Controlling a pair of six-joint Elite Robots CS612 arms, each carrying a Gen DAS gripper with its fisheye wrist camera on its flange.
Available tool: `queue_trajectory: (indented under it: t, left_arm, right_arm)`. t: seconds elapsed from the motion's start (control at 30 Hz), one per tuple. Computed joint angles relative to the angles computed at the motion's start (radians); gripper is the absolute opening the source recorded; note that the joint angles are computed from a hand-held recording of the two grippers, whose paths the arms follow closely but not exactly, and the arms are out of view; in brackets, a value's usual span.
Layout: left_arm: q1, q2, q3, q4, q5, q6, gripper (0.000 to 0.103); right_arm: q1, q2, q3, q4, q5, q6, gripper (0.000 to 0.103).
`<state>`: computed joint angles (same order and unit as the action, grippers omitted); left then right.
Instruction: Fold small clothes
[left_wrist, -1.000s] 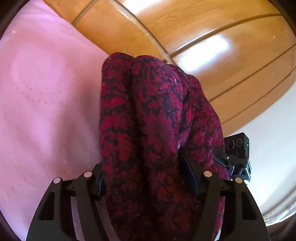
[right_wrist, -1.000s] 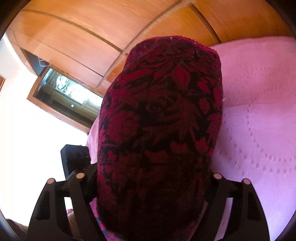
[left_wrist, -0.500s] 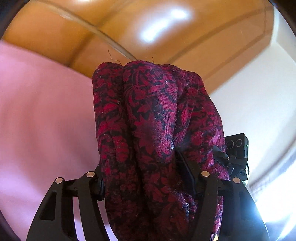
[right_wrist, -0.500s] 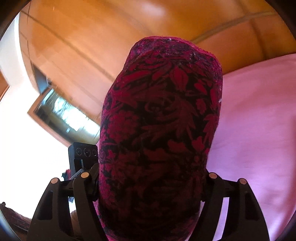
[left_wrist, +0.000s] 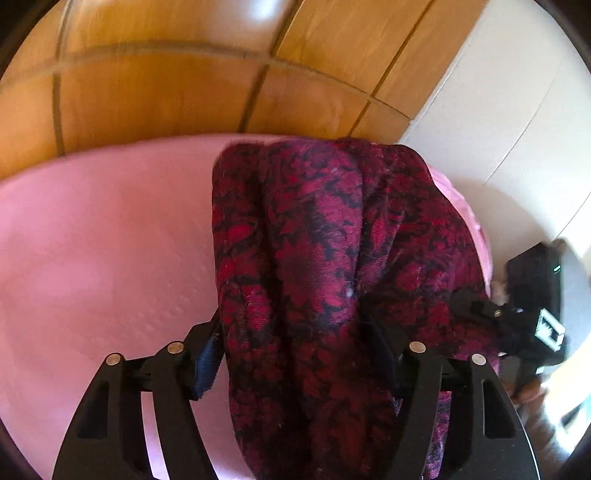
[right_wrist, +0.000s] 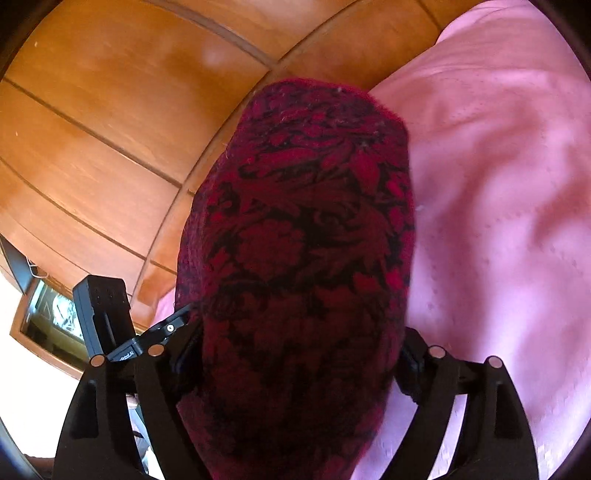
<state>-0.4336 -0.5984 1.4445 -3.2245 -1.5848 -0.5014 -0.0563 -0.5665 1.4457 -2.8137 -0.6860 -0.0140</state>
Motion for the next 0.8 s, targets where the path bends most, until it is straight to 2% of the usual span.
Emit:
queue_trajectory:
  t: [0.07,0.13,0.17,0.23,0.3,0.33,0.4,0.47,0.5,0.6,0.67,0.8]
  left_arm:
    - [-0.018,-0.020,0.027,-0.018,0.068,0.018,0.066]
    - [-0.027,-0.034,0.047,-0.035,0.136,0.025,0.062]
    - [-0.025,-0.036,0.066,-0.055,0.146,0.027,0.062]
    - [-0.036,-0.044,0.086,-0.062,0.192,0.038,0.062]
    - [-0.048,-0.037,0.068,-0.037,0.243,0.055,0.062]
    - [-0.050,-0.039,0.074,-0.036,0.255,0.044,0.062]
    - [-0.046,-0.041,0.070,-0.023,0.259,0.015,0.062]
    - [-0.047,-0.044,0.069,0.002,0.292,0.003,0.062]
    - [-0.044,-0.039,0.058,0.019,0.298,0.000,0.062]
    - [-0.034,-0.029,0.029,0.066,0.296,-0.010,0.062]
    - [-0.024,-0.021,0.017,0.072,0.267,-0.027,0.063]
    - [-0.034,-0.030,0.045,0.040,0.290,-0.018,0.064]
  right_arm:
    - [0.001,-0.027,0.029,-0.030,-0.066,-0.024,0.085]
    - [0.014,-0.058,0.056,-0.123,-0.166,-0.021,0.085]
    - [0.022,-0.069,0.074,-0.176,-0.211,-0.021,0.079]
    - [0.046,-0.100,0.108,-0.274,-0.311,-0.024,0.075]
    - [0.068,-0.127,0.137,-0.338,-0.353,-0.046,0.067]
    - [0.078,-0.129,0.131,-0.329,-0.365,-0.061,0.061]
    - [0.105,-0.133,0.122,-0.296,-0.417,-0.110,0.057]
    - [0.122,-0.120,0.106,-0.287,-0.483,-0.160,0.057]
    - [0.142,-0.110,0.089,-0.271,-0.542,-0.193,0.057]
    - [0.177,-0.082,0.045,-0.246,-0.662,-0.241,0.058]
    - [0.185,-0.071,0.026,-0.229,-0.699,-0.256,0.061]
    - [0.179,-0.081,0.039,-0.226,-0.703,-0.276,0.061]
